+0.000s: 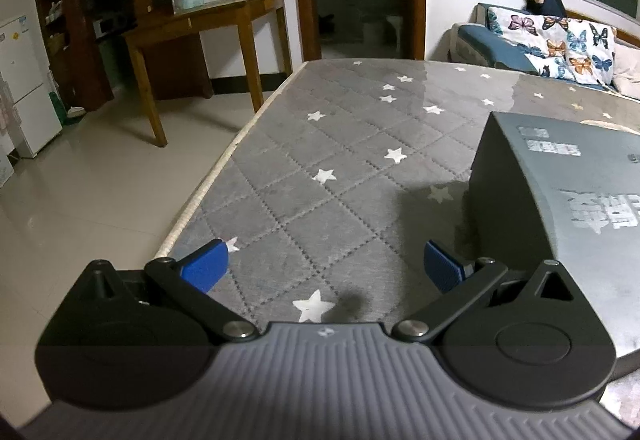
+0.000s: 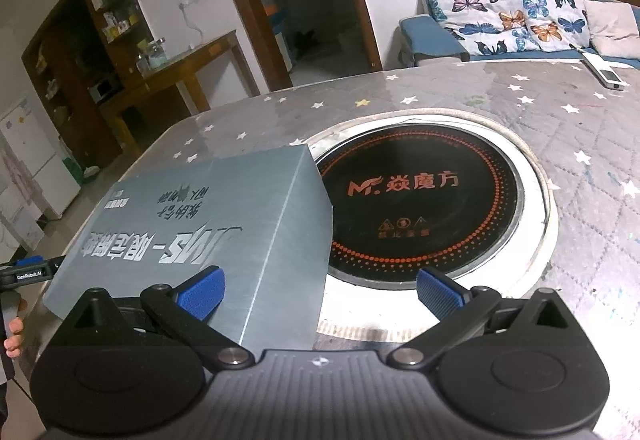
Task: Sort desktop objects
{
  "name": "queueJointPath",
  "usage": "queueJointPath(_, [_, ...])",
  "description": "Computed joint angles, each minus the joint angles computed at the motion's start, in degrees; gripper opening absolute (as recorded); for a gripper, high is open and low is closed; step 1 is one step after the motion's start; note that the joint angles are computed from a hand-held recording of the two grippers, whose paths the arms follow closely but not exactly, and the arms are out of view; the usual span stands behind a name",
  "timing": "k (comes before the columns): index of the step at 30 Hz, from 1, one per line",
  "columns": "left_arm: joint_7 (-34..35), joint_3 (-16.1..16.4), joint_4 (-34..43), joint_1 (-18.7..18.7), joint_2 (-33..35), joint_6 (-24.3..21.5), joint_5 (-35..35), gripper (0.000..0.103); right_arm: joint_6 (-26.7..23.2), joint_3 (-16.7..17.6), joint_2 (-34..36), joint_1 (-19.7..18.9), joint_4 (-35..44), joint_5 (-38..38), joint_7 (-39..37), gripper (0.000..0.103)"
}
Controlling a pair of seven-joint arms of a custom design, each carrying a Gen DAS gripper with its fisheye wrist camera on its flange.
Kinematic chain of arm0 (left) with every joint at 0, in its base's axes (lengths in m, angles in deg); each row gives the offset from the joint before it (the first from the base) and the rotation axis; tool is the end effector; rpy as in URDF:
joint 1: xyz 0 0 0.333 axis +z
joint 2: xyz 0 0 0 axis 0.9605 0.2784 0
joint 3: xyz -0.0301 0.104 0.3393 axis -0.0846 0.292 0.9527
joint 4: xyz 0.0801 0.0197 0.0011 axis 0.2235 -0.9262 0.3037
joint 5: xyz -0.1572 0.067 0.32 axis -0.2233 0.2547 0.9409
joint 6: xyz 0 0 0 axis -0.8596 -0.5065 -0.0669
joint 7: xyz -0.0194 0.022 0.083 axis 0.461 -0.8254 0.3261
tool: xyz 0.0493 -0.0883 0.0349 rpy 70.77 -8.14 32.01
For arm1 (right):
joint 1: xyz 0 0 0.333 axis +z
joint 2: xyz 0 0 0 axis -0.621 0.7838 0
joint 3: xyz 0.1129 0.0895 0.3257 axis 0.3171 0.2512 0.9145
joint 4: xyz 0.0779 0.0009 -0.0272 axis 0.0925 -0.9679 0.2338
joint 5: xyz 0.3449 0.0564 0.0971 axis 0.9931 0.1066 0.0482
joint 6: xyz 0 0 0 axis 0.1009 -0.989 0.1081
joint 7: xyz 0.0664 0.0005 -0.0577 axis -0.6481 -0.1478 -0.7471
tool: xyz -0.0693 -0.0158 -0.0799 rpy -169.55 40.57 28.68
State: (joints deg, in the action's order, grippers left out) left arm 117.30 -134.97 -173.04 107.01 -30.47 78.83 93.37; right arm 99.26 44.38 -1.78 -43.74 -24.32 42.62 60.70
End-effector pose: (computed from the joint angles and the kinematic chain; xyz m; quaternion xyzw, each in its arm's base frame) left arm 0.3101 -0.1185 0.4532 -0.7558 0.4742 -0.1950 0.4074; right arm 0.6955 0.0177 0.5188 -0.7334 0.5297 -0.0960 0.4152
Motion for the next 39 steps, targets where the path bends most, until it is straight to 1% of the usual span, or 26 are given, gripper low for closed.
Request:
queueJointPath(5, [-0.84,-1.16,-0.61,2.01,-0.25,1.95,0.07,0.103,0.64,0.30,0.01,-0.21,-0.36,1.04,-0.81,0.103])
queueJointPath(7, [-1.34,-2.38,-0.88,3.49,-0.63,3.14,-0.11,0.103,0.78,0.36,0.00,-0.25,-0.47,1.39,-1.14,0.103])
queueJointPath(12, [-1.72,-4.93,-0.89,6.24,-1.04,4.39,-1.01,0.103,1.53,0.48,-0.04,-0.26,-0.81,2.28,-2.13,0.103])
queueJointPath(16, [-1.41,-5.99,-0.83,7.26,-0.99,4.80,-1.71,0.103,1.73,0.51,0.01,-0.35,-0.86,2.88,-2.65,0.103])
queueJointPath(25, [-0.91,-7.33,-0.64,8.26,-0.46,4.99,-2.68,0.103,3.37,0.85,0.08,-0.71,-1.32,5.59,-5.47,0.103])
queueJointPath(34, [-1.62,-7.01,-1.81,6.18,-1.34,3.91,-3.16,0.103,5.24,0.60,0.22,-0.92,-1.43,6.92,-6.03,0.103])
queueJointPath(39, [-2.07,-6.98,-2.14,6.08,-1.21,4.00,-3.01,0.103,8.39,0.36,0.34,-0.35,-2.10,5.08,-5.48,0.103])
